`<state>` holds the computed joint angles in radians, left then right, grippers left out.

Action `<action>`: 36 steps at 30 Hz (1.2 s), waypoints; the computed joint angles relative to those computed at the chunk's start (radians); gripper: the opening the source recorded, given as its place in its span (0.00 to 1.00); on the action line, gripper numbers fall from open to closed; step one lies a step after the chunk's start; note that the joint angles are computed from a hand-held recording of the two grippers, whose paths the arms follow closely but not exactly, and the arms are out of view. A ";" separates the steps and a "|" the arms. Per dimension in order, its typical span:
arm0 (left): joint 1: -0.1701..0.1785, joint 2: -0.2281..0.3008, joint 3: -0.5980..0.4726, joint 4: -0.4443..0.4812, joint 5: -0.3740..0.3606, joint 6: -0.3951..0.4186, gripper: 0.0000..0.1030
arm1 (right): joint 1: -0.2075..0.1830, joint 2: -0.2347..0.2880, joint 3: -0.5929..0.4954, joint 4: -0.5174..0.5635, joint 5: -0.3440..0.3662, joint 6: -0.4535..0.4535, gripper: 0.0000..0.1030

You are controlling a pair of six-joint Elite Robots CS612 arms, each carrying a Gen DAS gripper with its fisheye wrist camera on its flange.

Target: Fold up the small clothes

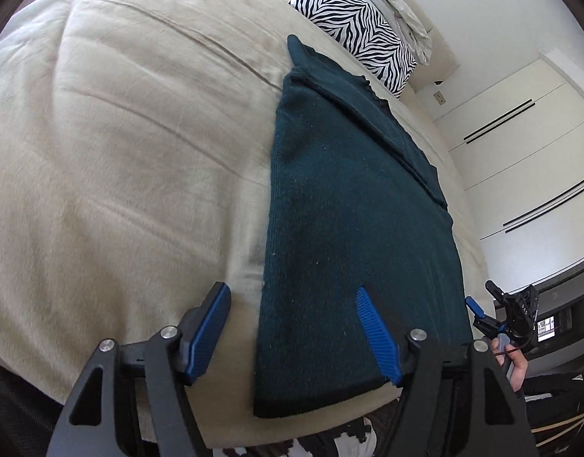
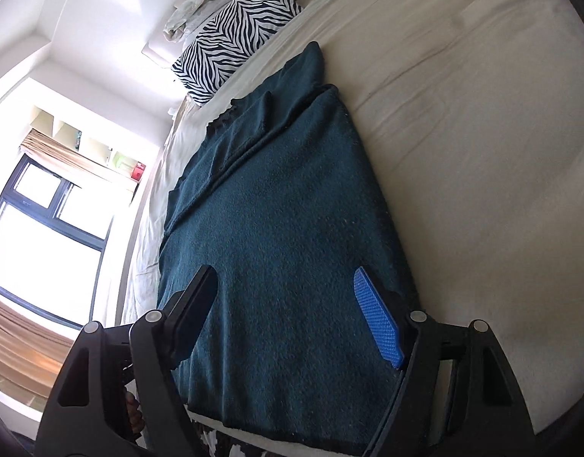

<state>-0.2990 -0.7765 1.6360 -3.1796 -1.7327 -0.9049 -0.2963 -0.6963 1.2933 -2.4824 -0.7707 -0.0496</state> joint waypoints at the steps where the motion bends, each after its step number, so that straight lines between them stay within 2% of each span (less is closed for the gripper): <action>1: 0.001 -0.003 0.006 0.003 -0.015 -0.012 0.69 | -0.007 -0.009 0.020 0.000 -0.005 0.001 0.71; 6: -0.007 -0.010 0.025 -0.002 -0.044 -0.026 0.69 | -0.032 -0.043 0.094 -0.049 -0.020 0.034 0.71; 9: -0.010 -0.010 0.025 0.008 -0.045 -0.023 0.68 | -0.043 -0.068 0.123 -0.077 -0.089 0.054 0.71; 15: -0.013 -0.015 0.004 0.097 -0.057 0.043 0.68 | -0.066 -0.090 0.150 0.009 -0.094 0.015 0.71; 19: -0.015 -0.022 0.006 0.125 -0.064 0.053 0.63 | -0.060 -0.097 0.153 0.081 -0.086 -0.033 0.71; 20: -0.015 -0.023 0.007 0.131 -0.066 0.055 0.62 | -0.059 -0.097 0.154 0.090 -0.087 -0.032 0.67; 23: -0.013 -0.023 0.006 0.143 -0.069 0.045 0.49 | -0.063 -0.088 0.150 0.106 -0.057 -0.011 0.56; 24: -0.012 -0.024 0.007 0.149 -0.068 0.042 0.42 | -0.063 -0.084 0.146 0.115 -0.052 -0.006 0.47; 25: -0.010 -0.025 0.009 0.156 -0.069 0.040 0.34 | -0.062 -0.080 0.139 0.128 -0.054 -0.006 0.42; 26: -0.009 -0.029 0.013 0.163 -0.067 0.040 0.30 | -0.061 -0.077 0.133 0.140 -0.057 -0.007 0.33; 28: -0.006 -0.031 0.018 0.167 -0.071 0.038 0.15 | -0.060 -0.075 0.130 0.155 -0.055 -0.018 0.28; 30: 0.000 -0.027 0.024 0.143 -0.083 0.023 0.09 | -0.059 -0.075 0.127 0.165 -0.059 -0.023 0.14; 32: 0.003 -0.026 0.031 0.117 -0.088 0.012 0.09 | -0.060 -0.075 0.129 0.166 -0.055 -0.017 0.08; 36: 0.005 -0.028 0.048 0.056 -0.095 -0.024 0.08 | -0.059 -0.084 0.141 0.141 -0.054 -0.016 0.07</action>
